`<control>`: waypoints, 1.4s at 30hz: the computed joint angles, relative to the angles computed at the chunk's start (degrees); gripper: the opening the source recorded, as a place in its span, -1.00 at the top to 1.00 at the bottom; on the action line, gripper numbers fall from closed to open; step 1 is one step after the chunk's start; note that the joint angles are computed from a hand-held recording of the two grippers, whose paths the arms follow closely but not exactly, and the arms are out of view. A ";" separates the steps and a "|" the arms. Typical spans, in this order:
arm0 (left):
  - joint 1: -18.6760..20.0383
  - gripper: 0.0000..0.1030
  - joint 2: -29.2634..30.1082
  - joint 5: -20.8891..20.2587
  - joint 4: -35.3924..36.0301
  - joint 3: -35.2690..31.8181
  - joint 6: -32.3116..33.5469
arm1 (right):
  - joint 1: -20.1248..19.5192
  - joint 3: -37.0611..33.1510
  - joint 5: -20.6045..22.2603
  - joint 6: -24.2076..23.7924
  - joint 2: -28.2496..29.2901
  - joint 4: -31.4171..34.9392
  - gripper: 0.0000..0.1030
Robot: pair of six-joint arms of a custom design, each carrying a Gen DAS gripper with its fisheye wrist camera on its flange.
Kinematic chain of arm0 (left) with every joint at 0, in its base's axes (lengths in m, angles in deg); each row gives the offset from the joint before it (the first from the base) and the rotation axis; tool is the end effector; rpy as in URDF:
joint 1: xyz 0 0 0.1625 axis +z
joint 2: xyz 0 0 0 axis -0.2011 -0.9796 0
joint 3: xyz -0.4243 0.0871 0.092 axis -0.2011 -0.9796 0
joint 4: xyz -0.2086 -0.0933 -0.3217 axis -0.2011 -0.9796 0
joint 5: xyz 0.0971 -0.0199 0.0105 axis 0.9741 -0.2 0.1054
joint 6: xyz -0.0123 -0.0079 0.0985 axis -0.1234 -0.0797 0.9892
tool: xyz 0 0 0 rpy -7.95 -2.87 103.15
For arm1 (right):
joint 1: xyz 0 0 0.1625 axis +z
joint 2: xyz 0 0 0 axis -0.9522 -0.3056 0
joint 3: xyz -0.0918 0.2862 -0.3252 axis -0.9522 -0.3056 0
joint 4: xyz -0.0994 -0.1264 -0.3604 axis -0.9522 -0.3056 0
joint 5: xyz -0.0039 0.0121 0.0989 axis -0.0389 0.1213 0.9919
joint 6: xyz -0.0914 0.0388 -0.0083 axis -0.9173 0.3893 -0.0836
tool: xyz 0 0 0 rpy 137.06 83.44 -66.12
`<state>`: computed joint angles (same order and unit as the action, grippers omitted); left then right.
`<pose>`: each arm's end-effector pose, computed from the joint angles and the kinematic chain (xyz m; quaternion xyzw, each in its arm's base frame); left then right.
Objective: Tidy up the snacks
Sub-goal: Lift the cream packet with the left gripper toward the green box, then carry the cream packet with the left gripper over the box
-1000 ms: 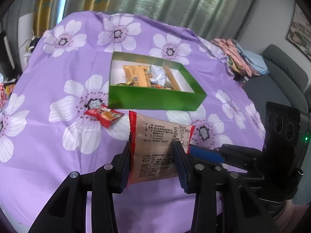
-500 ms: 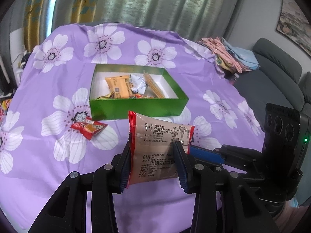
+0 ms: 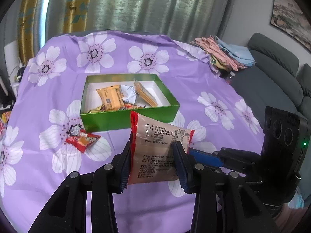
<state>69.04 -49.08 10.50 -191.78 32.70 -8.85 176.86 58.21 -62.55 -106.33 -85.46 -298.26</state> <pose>-0.1929 -0.6020 0.2428 0.3697 0.8987 -0.2086 0.1102 0.2509 -0.5253 0.0845 0.2038 -0.8846 0.4027 0.1175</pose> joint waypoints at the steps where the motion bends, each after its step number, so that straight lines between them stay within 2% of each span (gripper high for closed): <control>1: -0.15 0.20 0.12 0.09 -0.04 -0.07 0.12 | -0.11 0.08 0.15 0.04 -0.09 -0.20 0.61; 17: -0.81 0.20 2.55 0.06 0.46 -2.64 1.17 | -1.65 -0.14 1.27 0.26 -1.07 -1.15 0.61; 42: 1.31 0.20 7.58 -1.67 1.96 -10.88 3.74 | -2.91 -6.86 1.91 -1.56 -0.68 4.46 0.61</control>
